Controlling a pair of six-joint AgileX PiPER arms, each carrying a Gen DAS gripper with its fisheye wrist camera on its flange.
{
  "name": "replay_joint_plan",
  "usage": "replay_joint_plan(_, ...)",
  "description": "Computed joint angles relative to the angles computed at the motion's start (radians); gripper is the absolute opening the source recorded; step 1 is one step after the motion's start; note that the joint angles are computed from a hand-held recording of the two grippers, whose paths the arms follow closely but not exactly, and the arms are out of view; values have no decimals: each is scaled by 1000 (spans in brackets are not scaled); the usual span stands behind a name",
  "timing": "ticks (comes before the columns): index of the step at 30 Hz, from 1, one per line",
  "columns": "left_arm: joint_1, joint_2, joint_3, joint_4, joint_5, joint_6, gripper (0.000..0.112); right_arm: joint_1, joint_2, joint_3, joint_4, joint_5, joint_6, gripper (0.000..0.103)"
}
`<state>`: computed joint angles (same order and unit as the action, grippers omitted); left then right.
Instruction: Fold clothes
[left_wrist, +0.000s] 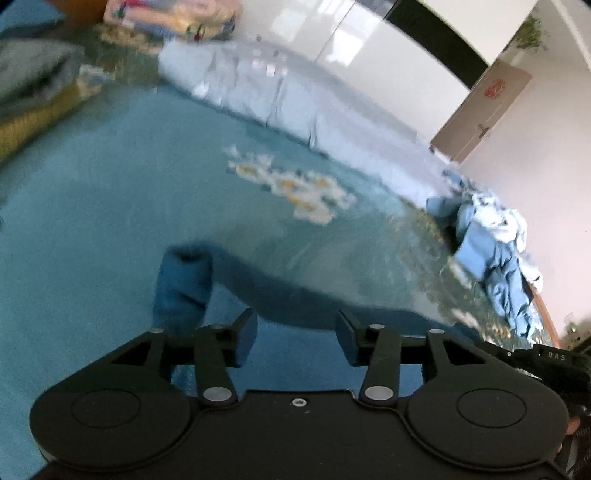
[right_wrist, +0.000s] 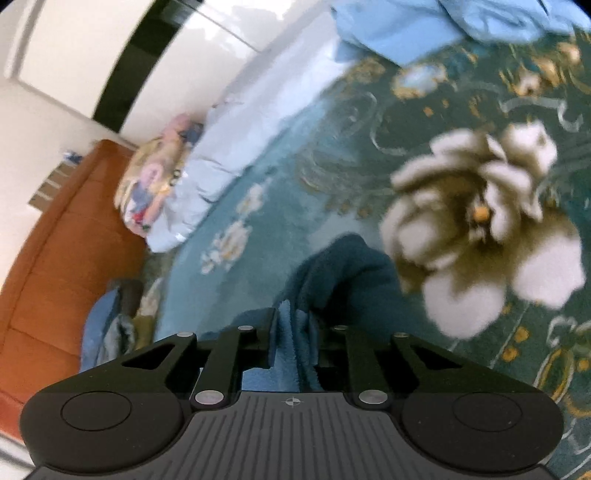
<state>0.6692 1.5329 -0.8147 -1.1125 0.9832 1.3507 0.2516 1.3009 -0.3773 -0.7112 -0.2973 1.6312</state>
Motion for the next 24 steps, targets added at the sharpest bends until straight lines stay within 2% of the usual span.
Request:
replay_joint_plan(2,32,-17,-6,1,-11,22,47,-22,-21,-17,-144,35,121,16)
replay_joint_plan(4,53,-15,-17,6,-28,36,49,-65,-18,-20,-271,4,233,17)
replay_joint_plan(6,47,14,-50,49,-37,5,50,-69,-5,-30,-309,6,262,28)
replay_joint_plan(7,35,36,-71,77,-31,-18,50,-71,5,-36,-324,3,275,29)
replay_joint_plan(11,-25,121,-132,135,-24,-90,48,-62,71,-58,-254,-17,236,29)
replay_joint_plan(15,-64,177,-183,150,-4,-154,45,-64,125,-89,-267,-39,267,29)
replay_joint_plan(16,-73,183,-189,151,-10,-162,43,-60,131,-97,-274,-35,271,29)
replay_joint_plan(18,-90,183,-191,154,-40,-165,26,-52,137,-106,-254,-26,252,27)
replay_joint_plan(19,-91,184,-191,152,-44,-164,25,-52,138,-105,-233,-31,235,24)
replay_joint_plan(20,-92,185,-190,150,-47,-162,18,-50,138,-104,-218,-33,221,18)
replay_joint_plan(24,-70,166,-156,102,-50,-101,12,-29,124,-95,-143,-11,152,14)
